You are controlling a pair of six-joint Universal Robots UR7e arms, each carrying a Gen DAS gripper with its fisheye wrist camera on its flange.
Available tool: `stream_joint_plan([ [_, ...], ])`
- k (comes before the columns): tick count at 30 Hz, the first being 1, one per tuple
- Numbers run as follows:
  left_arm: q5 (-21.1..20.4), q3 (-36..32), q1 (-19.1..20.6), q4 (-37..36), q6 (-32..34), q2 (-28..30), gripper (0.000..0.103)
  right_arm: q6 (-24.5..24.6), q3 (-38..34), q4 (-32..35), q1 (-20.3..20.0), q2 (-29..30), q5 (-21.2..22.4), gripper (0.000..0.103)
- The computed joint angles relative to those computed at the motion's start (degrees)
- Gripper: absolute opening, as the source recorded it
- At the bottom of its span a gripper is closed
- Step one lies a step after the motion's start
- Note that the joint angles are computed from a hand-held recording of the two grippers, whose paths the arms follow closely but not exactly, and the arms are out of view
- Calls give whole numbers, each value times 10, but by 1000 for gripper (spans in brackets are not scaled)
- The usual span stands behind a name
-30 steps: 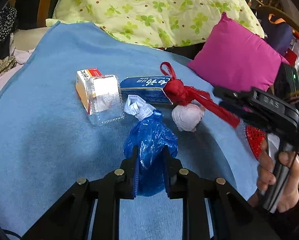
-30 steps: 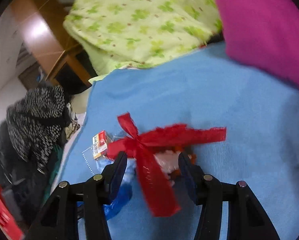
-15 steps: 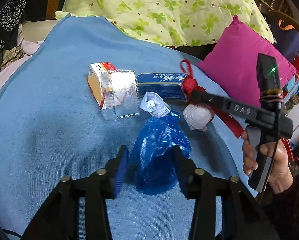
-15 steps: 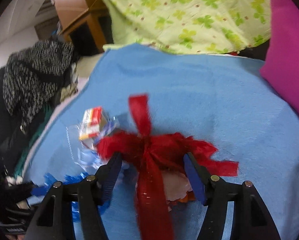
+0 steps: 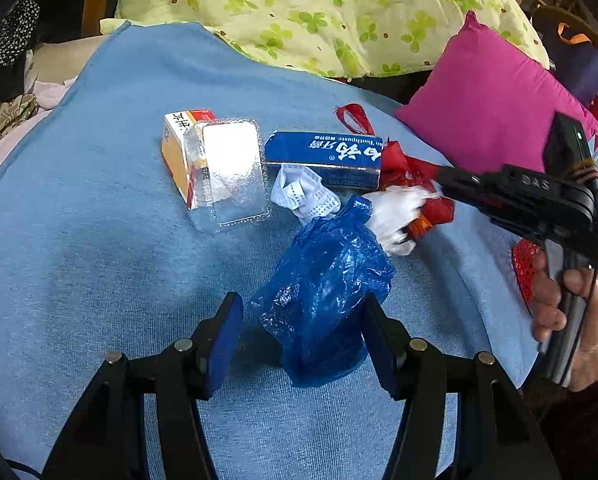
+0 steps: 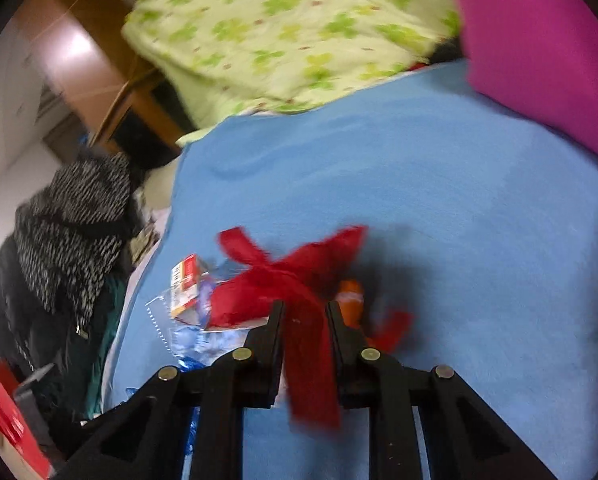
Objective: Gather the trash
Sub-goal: 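Grasp the orange packet with the right tool while the left tool holds the blue bag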
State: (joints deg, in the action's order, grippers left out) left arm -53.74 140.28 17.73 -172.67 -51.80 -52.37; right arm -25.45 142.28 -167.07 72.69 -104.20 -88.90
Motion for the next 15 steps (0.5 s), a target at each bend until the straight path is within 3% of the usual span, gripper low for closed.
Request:
stream_joint_plan([
  [2,-3,0,-2,-3,6,1,55,-11,1,21,-20,-29,5,22],
  [4,-4,-4,-6,-8,15,9,39,-21,-2,58,-40,-52,28,25],
  [6,-2,-9,-13,-9,24,18,33,-20,-7,87,-52,-62,43,25],
  [10,2,-14,-18,-3,22,23,30,-13,-13,108,-39,-49,12,25],
  [15,4,2,-7,-11,7,0,30,-39,-30,199,-1,-25,-36,27],
])
